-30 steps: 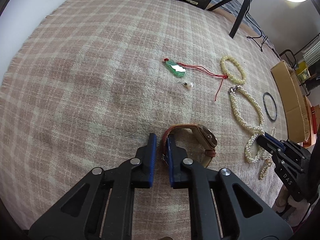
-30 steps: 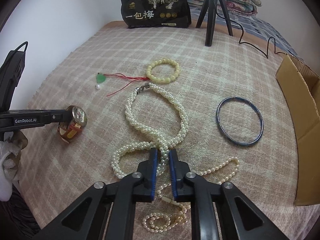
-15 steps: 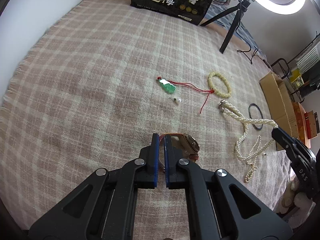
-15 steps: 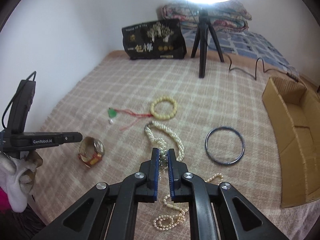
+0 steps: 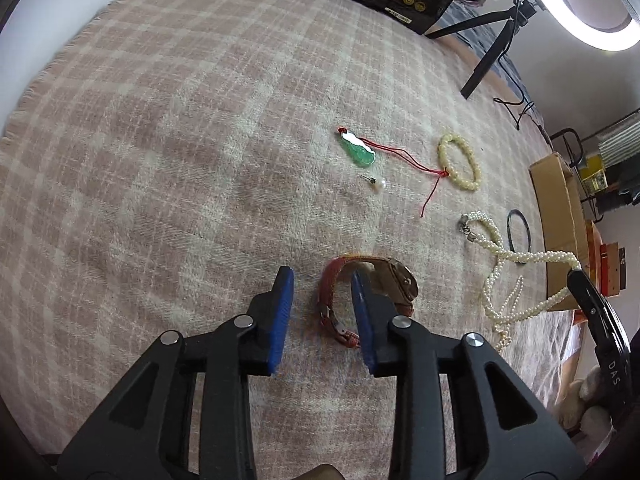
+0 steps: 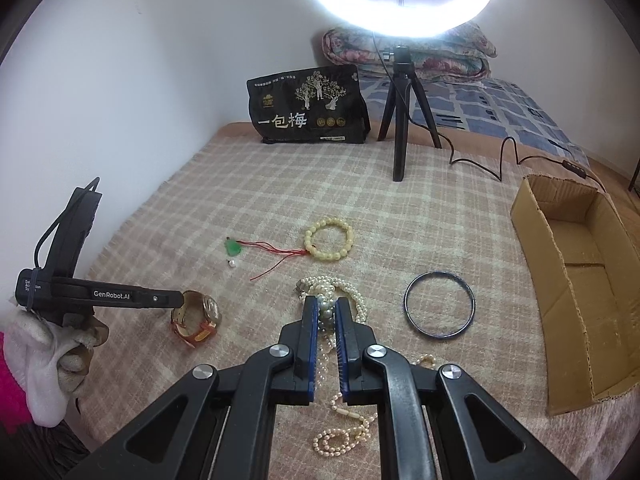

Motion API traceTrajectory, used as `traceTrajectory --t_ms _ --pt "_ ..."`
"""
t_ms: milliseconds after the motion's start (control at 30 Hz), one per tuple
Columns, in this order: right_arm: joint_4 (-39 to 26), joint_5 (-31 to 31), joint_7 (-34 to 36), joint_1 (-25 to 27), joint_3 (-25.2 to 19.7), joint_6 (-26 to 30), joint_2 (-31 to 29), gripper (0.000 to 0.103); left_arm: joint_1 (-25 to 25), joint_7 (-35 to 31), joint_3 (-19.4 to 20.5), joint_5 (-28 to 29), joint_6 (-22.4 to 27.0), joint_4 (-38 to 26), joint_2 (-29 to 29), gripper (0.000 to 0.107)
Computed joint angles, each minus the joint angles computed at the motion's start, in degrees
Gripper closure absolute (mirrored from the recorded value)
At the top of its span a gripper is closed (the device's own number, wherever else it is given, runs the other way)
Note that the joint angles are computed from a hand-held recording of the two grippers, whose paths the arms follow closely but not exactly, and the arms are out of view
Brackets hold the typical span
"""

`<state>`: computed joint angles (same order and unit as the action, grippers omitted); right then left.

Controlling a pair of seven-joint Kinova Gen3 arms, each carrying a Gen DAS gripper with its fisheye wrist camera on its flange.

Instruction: Organize jewelry

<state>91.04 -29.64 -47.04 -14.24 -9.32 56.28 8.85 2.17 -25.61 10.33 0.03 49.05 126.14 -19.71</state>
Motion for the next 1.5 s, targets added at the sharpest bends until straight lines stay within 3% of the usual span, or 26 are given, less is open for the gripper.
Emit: traceTrajectory --t_ms 333,467,1033,1500 --pt "-0.1 0.5 -0.6 -0.3 0.0 -0.3 0.2 0.097 1.2 1.3 0.9 -1.5 0.7 -1.6 4.9 0.079" --pt "0.1 1.1 -1.0 -0.4 0.0 -0.9 0.3 0.097 1.9 2.9 1.1 -3.5 0.5 -1.6 5.6 0.102" --pt "0.7 -0.4 -0.2 0.1 0.2 -2.3 -1.5 0.097 0.6 8.5 4.7 -7.9 2.5 -2.7 -1.1 0.103" --pt "-1.7 -9.6 3.1 3.3 3.1 -1.2 -6.0 0.097 -0.6 11.7 12.2 -13.3 6.5 -10.1 -2.9 0.103"
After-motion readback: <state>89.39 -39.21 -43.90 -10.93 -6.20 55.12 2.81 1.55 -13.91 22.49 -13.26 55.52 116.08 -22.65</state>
